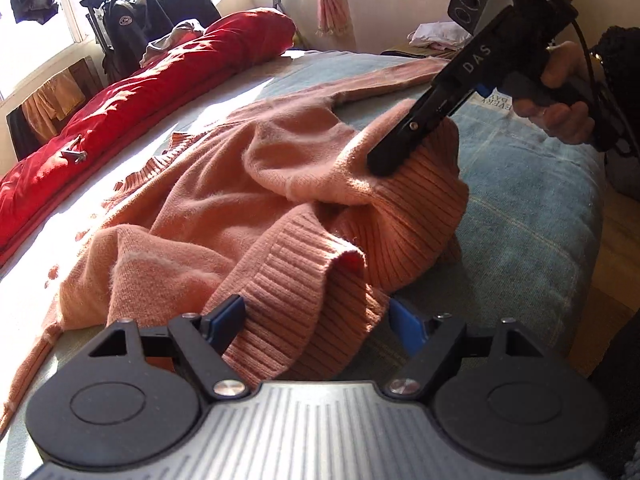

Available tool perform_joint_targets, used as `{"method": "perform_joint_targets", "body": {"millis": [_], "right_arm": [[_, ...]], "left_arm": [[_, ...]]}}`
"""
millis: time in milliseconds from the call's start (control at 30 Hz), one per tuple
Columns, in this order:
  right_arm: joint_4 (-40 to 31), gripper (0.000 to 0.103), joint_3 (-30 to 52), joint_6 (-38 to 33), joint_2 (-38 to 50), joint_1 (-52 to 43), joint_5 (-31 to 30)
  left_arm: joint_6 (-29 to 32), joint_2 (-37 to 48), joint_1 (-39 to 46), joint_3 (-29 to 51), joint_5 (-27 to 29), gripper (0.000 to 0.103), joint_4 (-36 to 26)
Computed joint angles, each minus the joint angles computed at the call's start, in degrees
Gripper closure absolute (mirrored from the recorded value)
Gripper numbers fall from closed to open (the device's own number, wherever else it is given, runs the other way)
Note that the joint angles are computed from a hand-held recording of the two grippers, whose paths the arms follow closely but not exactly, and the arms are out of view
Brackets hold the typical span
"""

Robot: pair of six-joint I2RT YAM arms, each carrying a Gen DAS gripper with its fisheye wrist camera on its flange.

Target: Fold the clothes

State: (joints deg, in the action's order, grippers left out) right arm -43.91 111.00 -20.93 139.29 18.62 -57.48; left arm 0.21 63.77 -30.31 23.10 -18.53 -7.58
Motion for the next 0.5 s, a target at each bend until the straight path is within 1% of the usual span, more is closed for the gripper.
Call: {"method": "perform_joint_targets", "body": {"millis": [67,133,200,267,300,333,433,500], "right_arm": [[1.9,0.081,-2.7,0.9,-2.3,-0.8,-0.2],[5.4,0.084,-6.2,3.1,-5.8,-1.9,-0.1],[7.4,0.086,-8.1,5.5,-8.8,-3.6,-0.3],[8.0,0.09,-9.0,7.0,-11.1,-5.2,0.8],[8.0,0.094,-9.2,7.5,-12.1,-6.2,1.2],[8.0,0.095,-9.3,7.9,-12.9,-7.2,1.7],[5.7,0.094,-8.4,6.6,-13.4,-8.8,6.4],[2.1,0.09,-7.2,4.1,-11.9,-8.7,11.5]], "left_arm": [[1.3,-0.1,-0.9,-0.2,-1.3,0.024,0.1],[2.6,-0.2,-1.7,-0.5,-2.2,0.024,0.3],[4.3,-0.4,-2.0,-0.9,-2.3,0.024,0.8],[5.6,0.0,-2.7,-1.1,-2.8,0.024,1.6],[6.2,0.3,-3.0,-1.2,-2.9,0.024,2.1],[6.7,0.8,-3.2,-1.1,-2.6,0.024,2.5],[7.2,2.5,-3.2,-0.9,-1.5,0.024,3.9],[7.5,3.8,-3.2,-0.7,-1.0,0.024,4.8]]}}
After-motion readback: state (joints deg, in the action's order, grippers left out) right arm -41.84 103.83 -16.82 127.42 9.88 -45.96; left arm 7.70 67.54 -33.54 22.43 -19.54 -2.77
